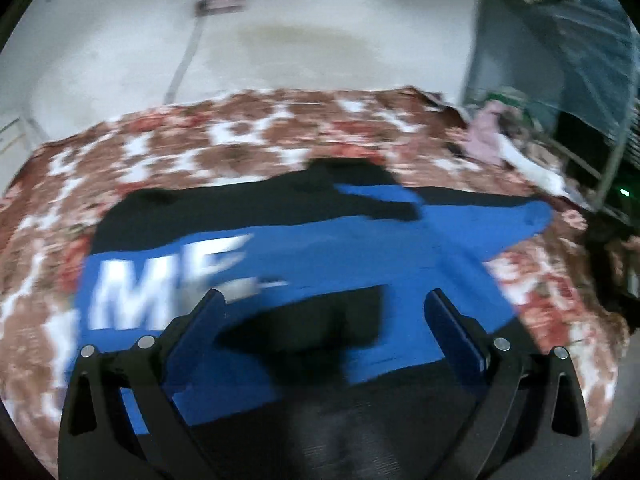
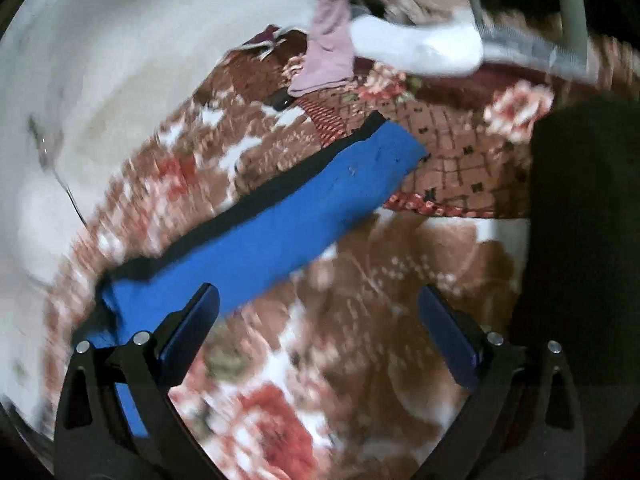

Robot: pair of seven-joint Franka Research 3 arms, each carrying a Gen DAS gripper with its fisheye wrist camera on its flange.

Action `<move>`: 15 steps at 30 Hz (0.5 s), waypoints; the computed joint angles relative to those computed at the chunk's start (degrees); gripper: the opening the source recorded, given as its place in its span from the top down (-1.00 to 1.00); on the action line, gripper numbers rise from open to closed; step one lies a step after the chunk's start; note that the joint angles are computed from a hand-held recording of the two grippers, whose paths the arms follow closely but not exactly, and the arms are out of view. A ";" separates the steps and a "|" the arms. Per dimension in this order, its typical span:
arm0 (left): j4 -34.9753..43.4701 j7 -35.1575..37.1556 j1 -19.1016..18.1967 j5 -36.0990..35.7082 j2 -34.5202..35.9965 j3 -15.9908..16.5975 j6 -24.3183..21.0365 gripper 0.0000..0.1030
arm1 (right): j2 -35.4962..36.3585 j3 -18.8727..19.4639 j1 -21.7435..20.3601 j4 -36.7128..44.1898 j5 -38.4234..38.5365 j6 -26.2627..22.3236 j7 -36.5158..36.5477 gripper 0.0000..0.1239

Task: Fold large clothes
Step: 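Grasp the other sleeve cuff with the right gripper and stretch it out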

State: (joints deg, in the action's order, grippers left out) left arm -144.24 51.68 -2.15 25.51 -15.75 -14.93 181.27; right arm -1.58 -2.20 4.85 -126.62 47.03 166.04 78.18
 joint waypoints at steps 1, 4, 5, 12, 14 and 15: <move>2.13 -1.69 2.06 1.55 1.98 -3.81 0.07 -0.89 | 1.22 -0.74 -0.12 1.91 8.41 -2.19 -6.03 -0.58; 9.59 -10.50 9.79 13.44 8.13 -15.07 -0.83 -0.89 | 6.96 -1.68 -3.33 9.11 16.11 -11.28 -7.72 -0.58; 11.77 -13.25 10.68 17.78 10.34 -17.07 -0.45 -0.90 | 8.67 -1.43 -4.38 10.90 17.77 -12.04 -8.08 -0.58; 22.52 -10.88 3.28 24.58 23.18 -15.62 -4.39 -0.90 | 17.66 0.83 -9.80 20.80 18.73 -16.84 -10.55 -0.41; 25.14 -9.18 1.41 24.13 26.06 -14.35 -5.92 -0.89 | 19.95 1.85 -11.29 23.33 19.48 -18.18 -11.33 -0.39; 26.30 -8.57 0.85 23.13 27.66 -13.80 -5.50 -0.89 | 20.81 2.42 -11.97 24.24 20.14 -18.83 -11.85 -0.39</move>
State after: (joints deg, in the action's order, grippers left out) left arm -117.94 43.11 -1.30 48.65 11.91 -28.73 175.77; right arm 19.23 0.22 -7.13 -102.38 67.17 147.21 66.33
